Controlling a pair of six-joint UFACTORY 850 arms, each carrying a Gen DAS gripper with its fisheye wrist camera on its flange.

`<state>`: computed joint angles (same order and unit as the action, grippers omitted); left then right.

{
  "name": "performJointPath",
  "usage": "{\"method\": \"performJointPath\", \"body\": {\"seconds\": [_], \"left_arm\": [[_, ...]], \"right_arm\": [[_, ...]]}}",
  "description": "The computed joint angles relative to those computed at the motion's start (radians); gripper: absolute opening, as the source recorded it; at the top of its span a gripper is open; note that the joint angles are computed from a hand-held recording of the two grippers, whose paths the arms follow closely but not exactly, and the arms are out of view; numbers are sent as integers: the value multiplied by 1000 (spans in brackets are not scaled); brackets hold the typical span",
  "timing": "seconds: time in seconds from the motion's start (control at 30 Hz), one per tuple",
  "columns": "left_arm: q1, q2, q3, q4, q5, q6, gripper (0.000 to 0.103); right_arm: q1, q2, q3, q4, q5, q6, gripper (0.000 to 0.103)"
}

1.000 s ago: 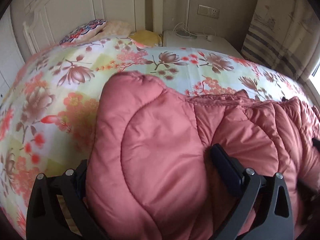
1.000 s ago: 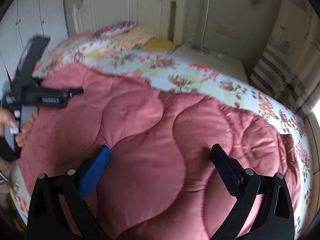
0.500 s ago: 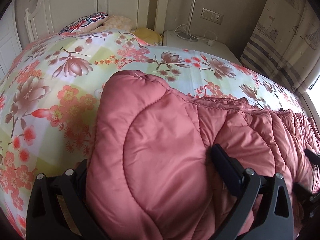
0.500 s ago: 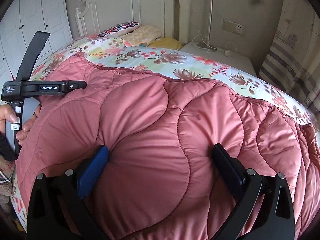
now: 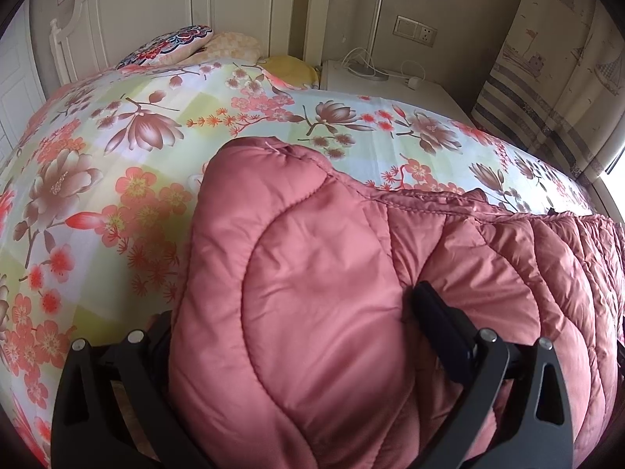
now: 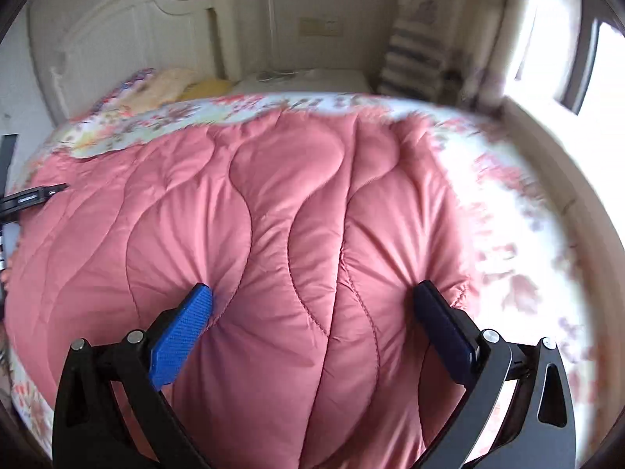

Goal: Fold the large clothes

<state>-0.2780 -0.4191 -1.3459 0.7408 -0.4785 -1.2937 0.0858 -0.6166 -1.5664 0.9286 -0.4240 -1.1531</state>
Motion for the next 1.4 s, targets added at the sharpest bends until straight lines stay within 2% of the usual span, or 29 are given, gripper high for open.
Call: {"method": "performJointPath", "body": {"seconds": [0.07,0.17,0.23,0.27,0.3,0.4,0.47,0.53,0.6,0.67,0.73,0.8,0.93,0.97,1.03,1.07,1.13,1.2,1.27,1.33,1.4], "left_arm": [[1,-2,-2,-2,-3,4,101],[1,-2,-11,-27,-20,19,101],[-36,21,-10,92,-122,-110,100],[-66,48,10,194,-159,-212,100],[-96,80,35,274,-162,-286,101],[-170,127,65,408,-128,-373,101],[-214,101,34,431,-149,-324,101],[-240,45,-26,393,-170,-197,101],[-259,-34,-99,344,-219,-71,101],[-261,-86,-134,319,-242,-13,101],[-255,-92,-107,381,-196,-95,101],[-232,-77,-86,347,-133,-107,101],[-221,-70,-75,322,-98,-102,101],[-222,-70,-72,325,-98,-106,101],[-221,-69,-71,327,-97,-108,101],[-220,-67,-69,328,-95,-110,101],[-220,-65,-67,329,-93,-114,101],[-219,-62,-65,330,-91,-117,101],[-220,-59,-62,332,-90,-122,101],[-219,-60,-62,332,-88,-127,101],[-217,-59,-59,337,-82,-134,101]], "right_arm": [[0,-7,6,67,6,-67,99],[20,-3,-13,-106,32,92,99],[23,21,7,-124,58,135,98],[20,41,29,-71,65,94,98],[12,71,54,24,38,12,98],[-5,156,153,313,-56,-301,98],[1,202,213,378,-97,-435,98],[24,229,255,385,-106,-504,98],[52,231,270,341,-108,-494,98],[97,218,271,270,-49,-446,98],[129,203,283,228,27,-437,99],[135,192,292,268,55,-512,99],[115,163,221,85,-46,-316,98],[107,166,204,88,-67,-299,98],[90,179,182,205,-89,-379,98],[86,176,164,245,-84,-405,98],[102,146,85,203,-11,-334,98],[119,77,-35,38,27,-132,98],[127,-13,-164,-108,30,77,98],[132,-115,-295,-269,-4,287,98],[143,-210,-416,-474,-75,496,98]]}}
